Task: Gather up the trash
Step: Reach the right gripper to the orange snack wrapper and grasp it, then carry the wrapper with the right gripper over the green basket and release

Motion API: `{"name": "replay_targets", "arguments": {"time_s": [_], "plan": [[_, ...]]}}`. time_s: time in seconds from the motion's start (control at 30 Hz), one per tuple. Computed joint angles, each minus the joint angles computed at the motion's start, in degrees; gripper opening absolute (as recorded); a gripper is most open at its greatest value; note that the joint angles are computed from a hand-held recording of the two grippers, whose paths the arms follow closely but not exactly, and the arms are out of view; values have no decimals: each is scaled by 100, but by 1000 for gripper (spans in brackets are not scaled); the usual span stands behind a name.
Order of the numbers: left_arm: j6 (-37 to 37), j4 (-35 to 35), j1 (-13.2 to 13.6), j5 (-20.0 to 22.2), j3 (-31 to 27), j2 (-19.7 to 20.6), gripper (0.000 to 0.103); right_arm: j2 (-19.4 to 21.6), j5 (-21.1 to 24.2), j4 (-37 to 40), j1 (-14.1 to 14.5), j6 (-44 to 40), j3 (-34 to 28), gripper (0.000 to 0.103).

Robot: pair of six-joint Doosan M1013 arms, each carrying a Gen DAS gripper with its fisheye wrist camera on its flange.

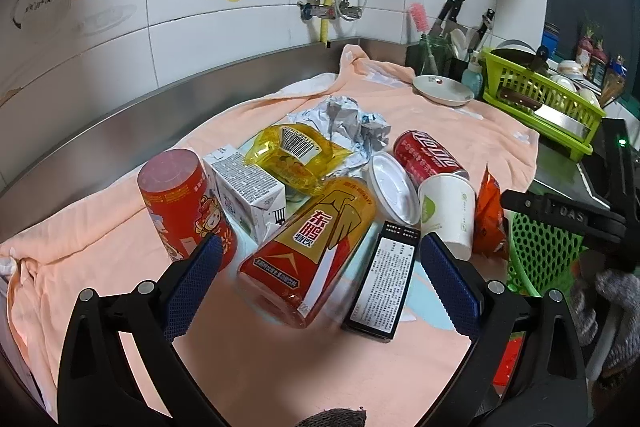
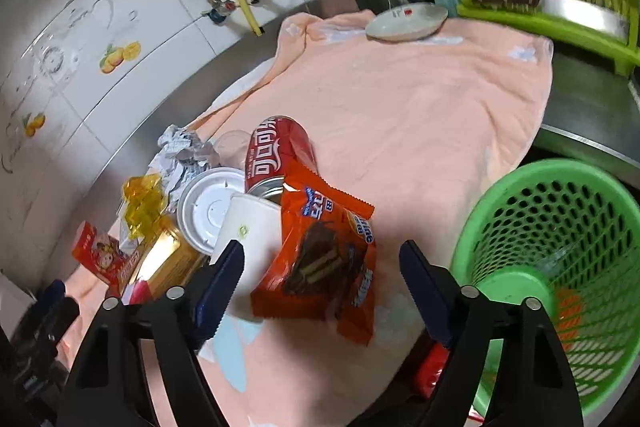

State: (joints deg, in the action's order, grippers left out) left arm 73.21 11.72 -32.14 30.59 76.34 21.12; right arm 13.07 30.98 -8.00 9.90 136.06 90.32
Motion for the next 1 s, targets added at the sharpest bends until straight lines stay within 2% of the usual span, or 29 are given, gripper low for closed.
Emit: {"name": "replay_targets", "arguments": {"time_s": [0.17, 0.3, 0.53, 0.7, 1.0], "plan": [[133, -121, 14, 34, -30, 32, 97, 97, -117, 1158, -217, -682, 9, 74], [211, -170, 6, 52, -70, 66, 97, 175, -200, 2441, -393, -1539, 67, 74], [438, -356, -28, 128, -172, 146, 97, 222, -301, 4047, -552, -2704, 207, 57], [955, -932, -33, 213, -289, 221, 96, 136, -438, 4228, -548, -2929, 301, 51], [1875, -1802, -145, 588, -750, 546, 92, -117, -681, 4545, -584, -3262, 592, 51]]}}
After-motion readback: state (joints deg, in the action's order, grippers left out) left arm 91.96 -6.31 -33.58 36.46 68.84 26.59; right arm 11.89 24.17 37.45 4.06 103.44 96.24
